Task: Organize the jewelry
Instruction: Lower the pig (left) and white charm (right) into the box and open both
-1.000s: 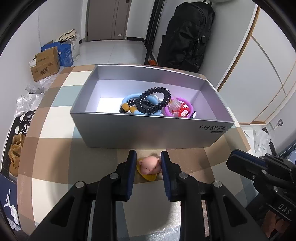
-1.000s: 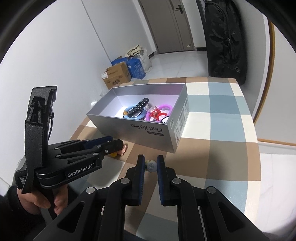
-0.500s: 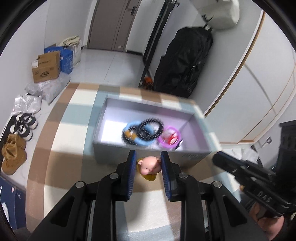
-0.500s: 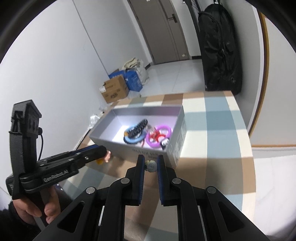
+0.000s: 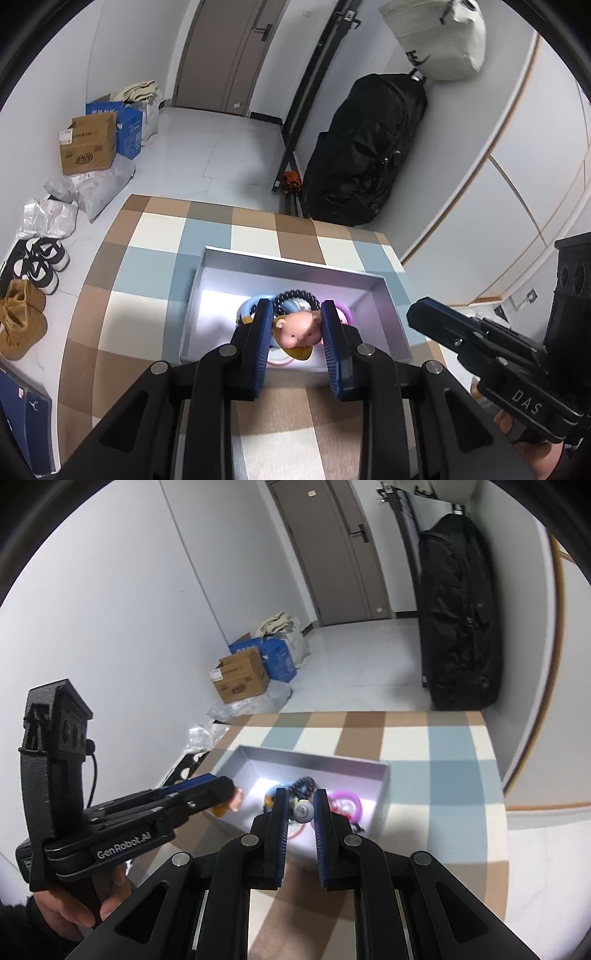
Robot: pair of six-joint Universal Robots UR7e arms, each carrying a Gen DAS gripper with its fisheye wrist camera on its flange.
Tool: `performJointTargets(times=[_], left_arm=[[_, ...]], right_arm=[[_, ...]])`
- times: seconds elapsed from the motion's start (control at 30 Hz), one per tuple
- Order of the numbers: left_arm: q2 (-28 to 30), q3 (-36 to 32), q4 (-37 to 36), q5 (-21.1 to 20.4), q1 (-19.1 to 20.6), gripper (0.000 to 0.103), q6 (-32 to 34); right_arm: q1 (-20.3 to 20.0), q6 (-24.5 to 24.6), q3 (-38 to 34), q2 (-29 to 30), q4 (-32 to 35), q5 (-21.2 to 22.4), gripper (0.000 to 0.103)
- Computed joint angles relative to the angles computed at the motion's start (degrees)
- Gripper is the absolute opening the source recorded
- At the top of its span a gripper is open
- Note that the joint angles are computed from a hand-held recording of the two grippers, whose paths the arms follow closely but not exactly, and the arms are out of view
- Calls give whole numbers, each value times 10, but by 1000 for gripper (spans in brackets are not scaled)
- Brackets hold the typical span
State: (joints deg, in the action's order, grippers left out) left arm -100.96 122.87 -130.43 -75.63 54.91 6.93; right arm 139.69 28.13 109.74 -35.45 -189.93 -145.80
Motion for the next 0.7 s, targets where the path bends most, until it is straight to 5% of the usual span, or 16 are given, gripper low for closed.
performJointTargets(times=[0.47,0.7], left_arm=[[51,-27,5,3,7,21,-20],[68,-33,14,1,9,21,-20]], right_arm=[[-60,-40,11,-13,-56,100,12],[-82,-23,34,-26,-88,142,13]])
